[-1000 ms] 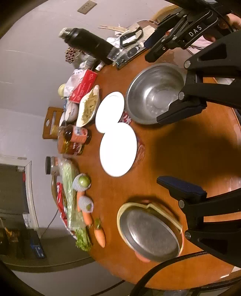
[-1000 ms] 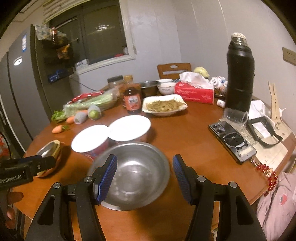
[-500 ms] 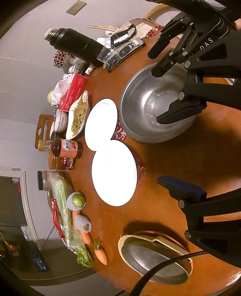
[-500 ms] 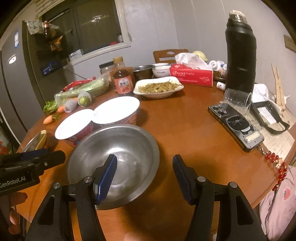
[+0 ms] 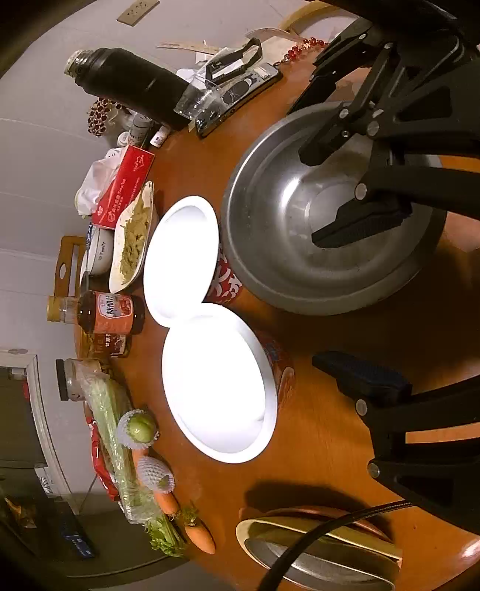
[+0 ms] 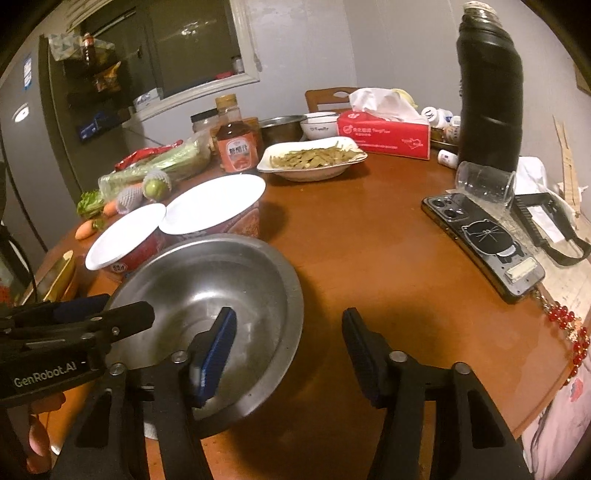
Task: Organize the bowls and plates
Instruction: 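Grasp the steel bowl rim with the right tool and lift, then carry the steel bowl with the right tool toward the plate stack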
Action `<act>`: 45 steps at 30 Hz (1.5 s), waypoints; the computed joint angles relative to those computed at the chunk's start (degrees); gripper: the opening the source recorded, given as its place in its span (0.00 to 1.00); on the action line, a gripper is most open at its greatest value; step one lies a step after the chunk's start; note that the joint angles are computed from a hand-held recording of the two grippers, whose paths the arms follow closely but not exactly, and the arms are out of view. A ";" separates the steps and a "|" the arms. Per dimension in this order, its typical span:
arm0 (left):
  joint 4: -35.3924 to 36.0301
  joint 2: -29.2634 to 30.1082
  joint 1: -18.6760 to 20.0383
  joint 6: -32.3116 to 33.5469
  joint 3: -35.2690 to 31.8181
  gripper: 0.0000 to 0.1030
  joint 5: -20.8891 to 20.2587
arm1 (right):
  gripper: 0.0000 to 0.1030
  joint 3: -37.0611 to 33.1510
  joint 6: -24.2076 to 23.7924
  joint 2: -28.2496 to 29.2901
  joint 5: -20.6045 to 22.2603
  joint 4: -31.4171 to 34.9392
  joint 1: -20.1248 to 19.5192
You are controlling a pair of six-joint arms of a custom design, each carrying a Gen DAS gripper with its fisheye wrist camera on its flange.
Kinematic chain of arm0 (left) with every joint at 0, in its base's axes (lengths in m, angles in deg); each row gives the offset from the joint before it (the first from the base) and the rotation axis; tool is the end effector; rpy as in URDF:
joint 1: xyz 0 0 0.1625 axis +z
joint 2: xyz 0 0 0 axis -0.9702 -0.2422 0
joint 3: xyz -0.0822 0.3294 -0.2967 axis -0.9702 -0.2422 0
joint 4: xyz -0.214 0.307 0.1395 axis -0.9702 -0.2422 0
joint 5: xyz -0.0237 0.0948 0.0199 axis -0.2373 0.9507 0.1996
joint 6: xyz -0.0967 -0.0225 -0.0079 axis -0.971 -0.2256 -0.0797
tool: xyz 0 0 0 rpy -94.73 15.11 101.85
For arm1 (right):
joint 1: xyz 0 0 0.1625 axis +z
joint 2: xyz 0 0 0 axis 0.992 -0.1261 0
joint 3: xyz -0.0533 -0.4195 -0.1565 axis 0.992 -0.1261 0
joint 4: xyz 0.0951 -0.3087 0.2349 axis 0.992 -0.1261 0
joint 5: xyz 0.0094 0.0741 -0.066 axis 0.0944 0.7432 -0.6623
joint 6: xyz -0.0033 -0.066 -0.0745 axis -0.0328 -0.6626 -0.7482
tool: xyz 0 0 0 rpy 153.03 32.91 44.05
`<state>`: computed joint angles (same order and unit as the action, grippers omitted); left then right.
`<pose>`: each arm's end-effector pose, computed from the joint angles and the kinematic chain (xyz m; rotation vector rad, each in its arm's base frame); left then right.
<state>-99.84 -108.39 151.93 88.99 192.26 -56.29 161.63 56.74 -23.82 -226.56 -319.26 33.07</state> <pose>0.0599 -0.5089 0.2143 0.7122 2.4430 -0.5513 0.2726 -0.4312 -0.1611 0.1349 -2.2639 1.0739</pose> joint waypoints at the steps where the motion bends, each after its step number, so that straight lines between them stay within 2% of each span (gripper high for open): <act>1: -0.09 0.18 0.03 -0.01 -0.09 0.56 0.07 | 0.57 -0.18 -0.52 0.09 0.22 0.17 -0.11; 5: -0.59 0.82 0.14 0.80 -0.18 0.56 0.00 | 0.49 -0.34 -1.52 0.43 1.79 -0.31 -0.48; 9: -0.09 0.69 0.47 1.09 -0.20 0.54 -1.77 | 0.41 -1.00 -2.51 0.84 2.21 0.02 -0.30; 14: -0.53 0.09 0.56 1.76 0.50 0.44 -3.33 | 0.37 -1.23 -2.47 0.91 2.43 0.95 0.07; 17: -0.50 -0.54 0.54 1.87 0.86 0.44 -3.48 | 0.36 -1.68 -2.55 1.13 1.43 1.62 0.72; 27: 0.29 -4.28 1.28 2.42 2.22 0.43 -3.04 | 0.35 -2.05 -2.04 0.89 2.16 4.97 2.89; 36: 2.18 -9.77 2.99 3.80 3.60 0.44 -3.43 | 0.36 -4.20 -1.51 1.75 0.46 9.58 6.95; 45: 3.56 -12.85 5.33 4.95 4.03 0.44 -2.93 | 0.36 -5.74 0.66 2.37 2.92 14.70 8.37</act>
